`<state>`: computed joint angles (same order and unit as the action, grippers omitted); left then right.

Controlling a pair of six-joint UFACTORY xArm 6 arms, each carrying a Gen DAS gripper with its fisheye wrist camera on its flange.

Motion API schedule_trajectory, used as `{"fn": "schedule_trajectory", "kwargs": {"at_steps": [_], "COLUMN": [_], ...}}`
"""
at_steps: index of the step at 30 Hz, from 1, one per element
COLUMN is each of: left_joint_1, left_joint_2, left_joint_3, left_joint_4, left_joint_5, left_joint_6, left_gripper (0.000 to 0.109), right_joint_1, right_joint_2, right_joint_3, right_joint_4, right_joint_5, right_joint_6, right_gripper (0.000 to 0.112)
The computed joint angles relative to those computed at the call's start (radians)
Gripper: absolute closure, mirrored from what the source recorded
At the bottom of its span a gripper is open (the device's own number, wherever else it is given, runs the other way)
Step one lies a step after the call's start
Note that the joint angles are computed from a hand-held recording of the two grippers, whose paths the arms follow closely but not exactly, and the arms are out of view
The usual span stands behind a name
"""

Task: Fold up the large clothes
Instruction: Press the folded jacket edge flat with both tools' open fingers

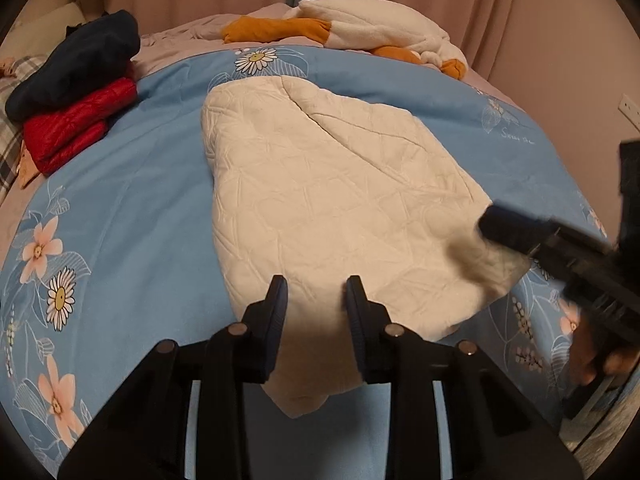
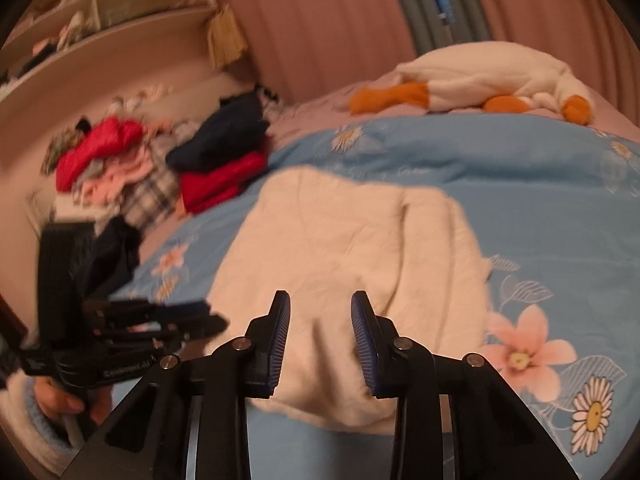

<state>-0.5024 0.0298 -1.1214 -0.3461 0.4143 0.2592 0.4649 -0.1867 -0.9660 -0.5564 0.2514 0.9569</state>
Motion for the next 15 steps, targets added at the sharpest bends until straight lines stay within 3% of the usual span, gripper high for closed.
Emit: {"fn": "schedule_trajectory", "kwargs": {"at_steps": [5, 15], "left_joint_1": [-0.006, -0.014], "left_joint_2": [0.006, 0.028], "left_joint_3": [0.007, -0.003], "left_joint_4": [0.021, 0.034], "left_joint_5": [-0.011, -0.020], "left_joint_6": [-0.019, -0.015], "left_gripper": [0.077, 0.073], "right_joint_1": [-0.004, -0.023], "right_joint_2": [0.066, 0.076], "right_joint_3": [-0.035, 0.024], "right_joint_4": [0.058, 0.204], "right_joint_5": [0.095, 0.000], "right_joint_6": [-0.026, -0.076], "right_gripper": [0.077, 0.079]}}
